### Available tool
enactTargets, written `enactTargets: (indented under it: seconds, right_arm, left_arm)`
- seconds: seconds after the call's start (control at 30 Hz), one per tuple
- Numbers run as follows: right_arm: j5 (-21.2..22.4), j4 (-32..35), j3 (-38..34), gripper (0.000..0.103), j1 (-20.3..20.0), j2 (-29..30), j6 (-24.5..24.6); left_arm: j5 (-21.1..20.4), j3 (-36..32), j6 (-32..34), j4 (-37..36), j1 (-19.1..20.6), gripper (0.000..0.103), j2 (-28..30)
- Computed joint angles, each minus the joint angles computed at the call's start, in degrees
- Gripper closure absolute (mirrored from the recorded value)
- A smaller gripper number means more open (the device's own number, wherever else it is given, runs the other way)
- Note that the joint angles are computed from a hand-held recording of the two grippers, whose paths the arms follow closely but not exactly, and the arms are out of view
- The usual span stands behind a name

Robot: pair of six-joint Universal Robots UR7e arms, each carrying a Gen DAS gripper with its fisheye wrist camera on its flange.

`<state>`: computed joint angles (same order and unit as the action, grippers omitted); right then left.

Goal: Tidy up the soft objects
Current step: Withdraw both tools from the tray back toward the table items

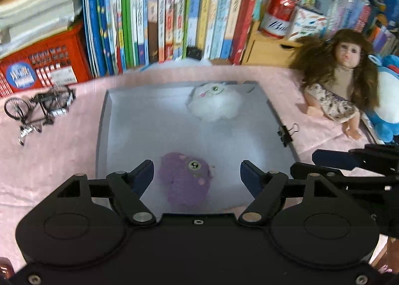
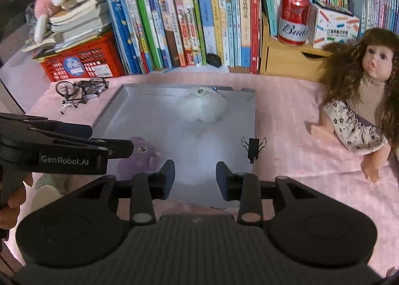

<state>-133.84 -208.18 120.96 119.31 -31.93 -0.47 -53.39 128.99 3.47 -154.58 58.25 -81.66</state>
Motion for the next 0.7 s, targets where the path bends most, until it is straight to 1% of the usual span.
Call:
enactTargets:
  seconds: [0.17, 0.37, 0.47, 0.7]
  right_arm:
    - [0.31, -5.89, 2.16, 0.041, 2.03, 0.21, -2.73]
    - [0.03, -13.77, 4.47, 0.033, 5.09, 1.16, -6.72]
    - [0.45, -16.9, 5.78, 0.031, 6.45, 1.46, -7.46]
    - [-1.1, -25.22, 7.79, 0.023, 9.87, 4.3, -10.53]
  left_arm:
    - [-0.59, 4.68, 2.01, -2.3, -3.01, 0.026, -5.23]
    - [0.12, 10.6, 3.48, -4.99, -7.16, 0.024, -11.99]
    - [0.04, 13.03, 3.33, -4.99, -8.95, 0.023, -15.83]
    - [0.76, 18.2, 3.44, -3.9, -12.64, 0.019, -24.67]
